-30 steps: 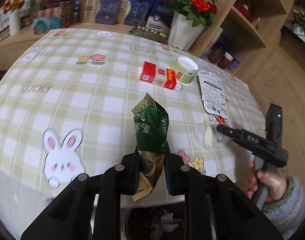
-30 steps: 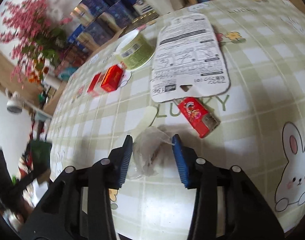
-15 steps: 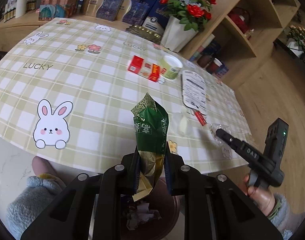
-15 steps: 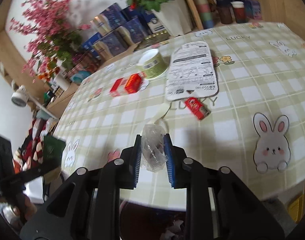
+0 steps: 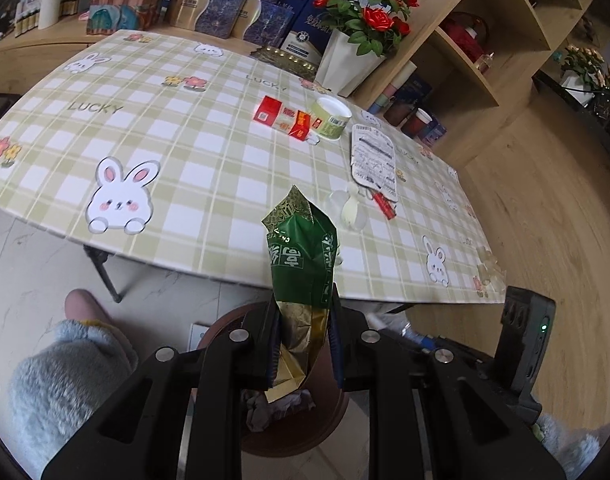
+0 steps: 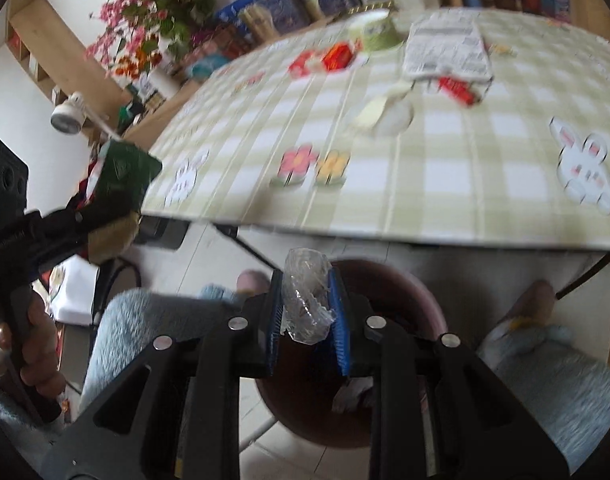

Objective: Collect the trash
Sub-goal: 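Open the right gripper to drop the plastic wrapper into the bin while the left holds the green bag, then open the left gripper to drop the green snack bag into the bin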

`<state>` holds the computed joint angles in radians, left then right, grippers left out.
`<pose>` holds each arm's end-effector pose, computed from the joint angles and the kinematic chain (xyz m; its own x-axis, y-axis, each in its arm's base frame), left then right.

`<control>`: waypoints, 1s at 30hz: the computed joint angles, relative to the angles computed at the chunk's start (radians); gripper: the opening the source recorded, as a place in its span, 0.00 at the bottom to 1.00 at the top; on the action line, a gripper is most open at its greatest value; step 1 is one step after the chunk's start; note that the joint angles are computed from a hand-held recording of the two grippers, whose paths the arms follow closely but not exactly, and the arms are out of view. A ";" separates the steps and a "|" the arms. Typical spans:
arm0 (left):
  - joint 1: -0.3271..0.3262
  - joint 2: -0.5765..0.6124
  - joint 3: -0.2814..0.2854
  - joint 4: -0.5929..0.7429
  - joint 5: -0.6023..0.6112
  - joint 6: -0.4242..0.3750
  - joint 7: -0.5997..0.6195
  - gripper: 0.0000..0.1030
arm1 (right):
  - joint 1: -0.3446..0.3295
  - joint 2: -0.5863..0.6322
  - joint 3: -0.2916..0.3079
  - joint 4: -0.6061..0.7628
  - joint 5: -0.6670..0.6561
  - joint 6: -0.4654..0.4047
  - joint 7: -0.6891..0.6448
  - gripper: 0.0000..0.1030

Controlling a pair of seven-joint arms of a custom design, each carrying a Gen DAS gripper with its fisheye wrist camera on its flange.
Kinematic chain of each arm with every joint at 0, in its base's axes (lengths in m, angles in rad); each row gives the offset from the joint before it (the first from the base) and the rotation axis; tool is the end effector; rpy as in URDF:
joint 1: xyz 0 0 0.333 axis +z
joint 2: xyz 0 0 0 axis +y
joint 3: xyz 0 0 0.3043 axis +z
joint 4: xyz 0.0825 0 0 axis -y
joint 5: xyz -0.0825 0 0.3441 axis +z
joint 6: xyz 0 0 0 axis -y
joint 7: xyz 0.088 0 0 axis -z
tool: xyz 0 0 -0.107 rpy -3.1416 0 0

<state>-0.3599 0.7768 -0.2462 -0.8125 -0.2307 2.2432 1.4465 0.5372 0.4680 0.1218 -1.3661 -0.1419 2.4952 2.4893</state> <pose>0.6594 -0.3574 0.5471 -0.3676 -0.8086 0.4593 -0.8505 0.0926 -0.5177 0.5643 0.4130 0.5288 -0.0788 -0.8955 -0.4379 -0.8513 0.2891 -0.4379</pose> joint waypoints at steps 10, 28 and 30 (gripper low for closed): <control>0.046 -0.138 -0.006 -0.265 -0.053 0.102 0.004 0.19 | 0.038 0.080 -0.001 0.147 -0.002 -0.191 -0.043 0.25; 0.024 -0.119 -0.001 -0.245 -0.032 0.049 -0.012 0.19 | 0.106 0.024 -0.085 0.115 -0.205 -0.289 0.155 0.90; 0.015 -0.117 0.002 -0.246 -0.019 0.038 -0.012 0.19 | 0.114 0.006 -0.092 0.099 -0.249 -0.301 0.204 0.92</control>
